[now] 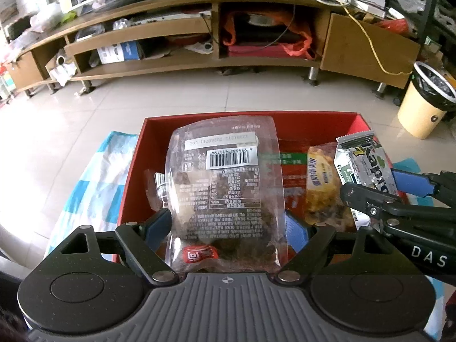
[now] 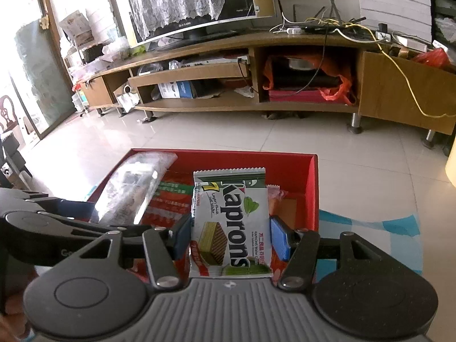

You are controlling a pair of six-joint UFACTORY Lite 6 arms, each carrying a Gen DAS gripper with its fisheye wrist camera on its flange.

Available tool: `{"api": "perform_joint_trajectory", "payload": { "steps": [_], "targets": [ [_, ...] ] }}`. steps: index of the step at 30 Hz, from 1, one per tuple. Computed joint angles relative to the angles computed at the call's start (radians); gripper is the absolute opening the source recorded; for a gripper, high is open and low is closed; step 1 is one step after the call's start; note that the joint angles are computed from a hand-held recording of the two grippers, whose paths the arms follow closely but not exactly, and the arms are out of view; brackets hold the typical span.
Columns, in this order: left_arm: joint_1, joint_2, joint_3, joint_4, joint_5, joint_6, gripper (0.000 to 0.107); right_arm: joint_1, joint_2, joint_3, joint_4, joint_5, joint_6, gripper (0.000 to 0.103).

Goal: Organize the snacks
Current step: 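Lower the jerky bag and Kaprons pack into the red box and open both tools, then move both tools back toward the foil sachet and sausage pack on the cloth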

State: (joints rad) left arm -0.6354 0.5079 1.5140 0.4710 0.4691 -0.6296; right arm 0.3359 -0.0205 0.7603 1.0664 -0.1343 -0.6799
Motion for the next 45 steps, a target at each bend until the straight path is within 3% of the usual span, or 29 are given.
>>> {"api": "perform_joint_trajectory", "payload": {
  "steps": [7, 13, 22, 25, 33, 39, 45],
  "targets": [
    [0.010, 0.066, 0.059, 0.014, 0.016, -0.003, 0.080, -0.023, 0.130, 0.082, -0.234, 0.006, 0.214, 0.057],
    [0.027, 0.037, 0.036, -0.023, 0.012, 0.017, 0.087, -0.025, 0.143, 0.100, 0.114, 0.016, -0.138, 0.064],
    [-0.006, -0.081, -0.064, -0.015, 0.007, -0.022, 0.095, -0.023, -0.033, -0.023, 0.274, 0.004, -0.320, 0.069],
    [-0.025, -0.116, -0.099, -0.011, 0.005, -0.041, 0.095, -0.028, -0.104, -0.073, 0.398, 0.010, -0.444, 0.069],
    [-0.072, -0.185, -0.195, 0.007, -0.003, -0.084, 0.096, -0.028, -0.252, -0.185, 0.818, 0.001, -0.887, 0.069],
    [-0.091, -0.234, -0.261, 0.022, -0.014, -0.115, 0.096, -0.027, -0.330, -0.251, 1.035, -0.003, -1.128, 0.069],
    [-0.119, -0.273, -0.318, 0.008, -0.020, -0.125, 0.097, -0.068, -0.383, -0.301, 1.436, 0.000, -1.557, 0.069]
  ]
}}
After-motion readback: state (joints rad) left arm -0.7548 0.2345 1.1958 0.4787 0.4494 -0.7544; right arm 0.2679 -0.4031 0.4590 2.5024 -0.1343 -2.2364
